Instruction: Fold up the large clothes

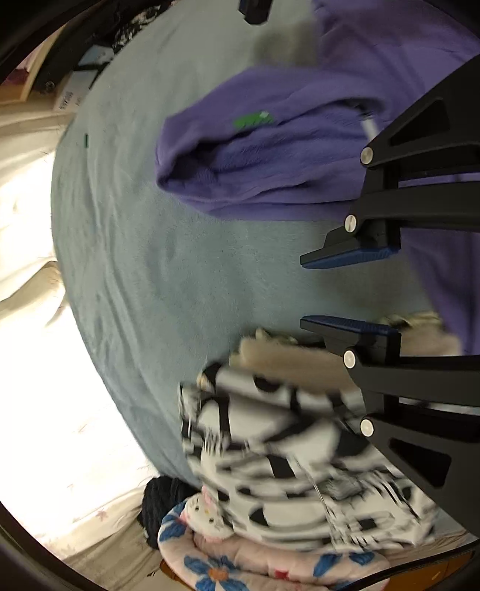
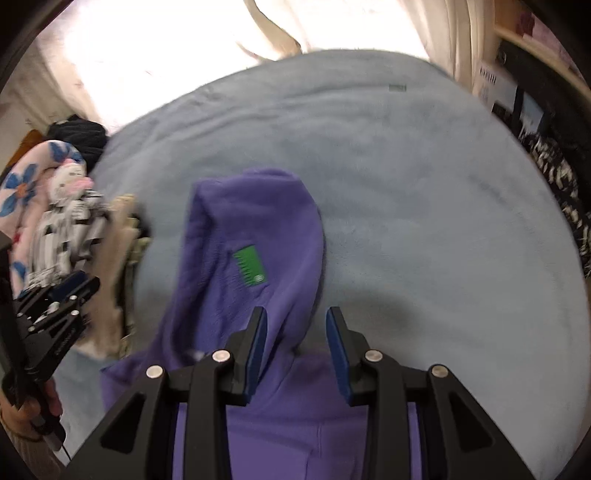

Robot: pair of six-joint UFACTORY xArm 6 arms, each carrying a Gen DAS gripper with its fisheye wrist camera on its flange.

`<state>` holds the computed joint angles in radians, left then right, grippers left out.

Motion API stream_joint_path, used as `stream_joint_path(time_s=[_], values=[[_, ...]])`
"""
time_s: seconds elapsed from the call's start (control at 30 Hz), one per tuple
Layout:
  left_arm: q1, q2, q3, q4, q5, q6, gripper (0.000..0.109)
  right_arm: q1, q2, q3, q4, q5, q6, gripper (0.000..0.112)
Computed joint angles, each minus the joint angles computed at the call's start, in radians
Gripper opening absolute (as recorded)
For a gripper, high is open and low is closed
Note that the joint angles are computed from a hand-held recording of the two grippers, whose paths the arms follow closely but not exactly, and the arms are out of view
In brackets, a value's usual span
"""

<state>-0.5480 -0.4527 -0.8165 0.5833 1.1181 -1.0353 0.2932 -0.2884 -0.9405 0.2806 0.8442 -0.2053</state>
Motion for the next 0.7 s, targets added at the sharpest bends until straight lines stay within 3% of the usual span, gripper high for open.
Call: stream_joint_path(time_s=[0.2, 0.33, 0.37, 0.4, 0.57, 0.7], values=[[0.094, 0.143, -0.001, -0.024, -0.143, 0.016, 0.025, 0.032, 0.194, -0.061, 0.069, -0.092, 0.001, 0.034], [0.118, 0.192, 0.012, -0.015, -0.210, 0.022, 0.025, 0.066, 0.239, -0.037, -0.058, -0.175, 0.070, 0.034], [0.123, 0.196, 0.016, -0.019, -0.221, 0.024, 0.025, 0.069, 0.244, -0.026, -0.107, -0.197, 0.101, 0.030], [0.130, 0.205, 0.020, -0.021, -0.234, 0.025, 0.025, 0.062, 0.250, -0.013, -0.119, -0.213, 0.108, 0.016], [0.154, 0.218, 0.030, -0.045, -0.285, 0.040, 0.025, 0.015, 0.238, 0.045, 0.044, -0.261, -0.006, 0.008], [0.186, 0.188, 0.051, -0.114, -0.400, 0.079, 0.025, -0.027, 0.239, 0.053, 0.217, -0.238, -0.131, 0.008]])
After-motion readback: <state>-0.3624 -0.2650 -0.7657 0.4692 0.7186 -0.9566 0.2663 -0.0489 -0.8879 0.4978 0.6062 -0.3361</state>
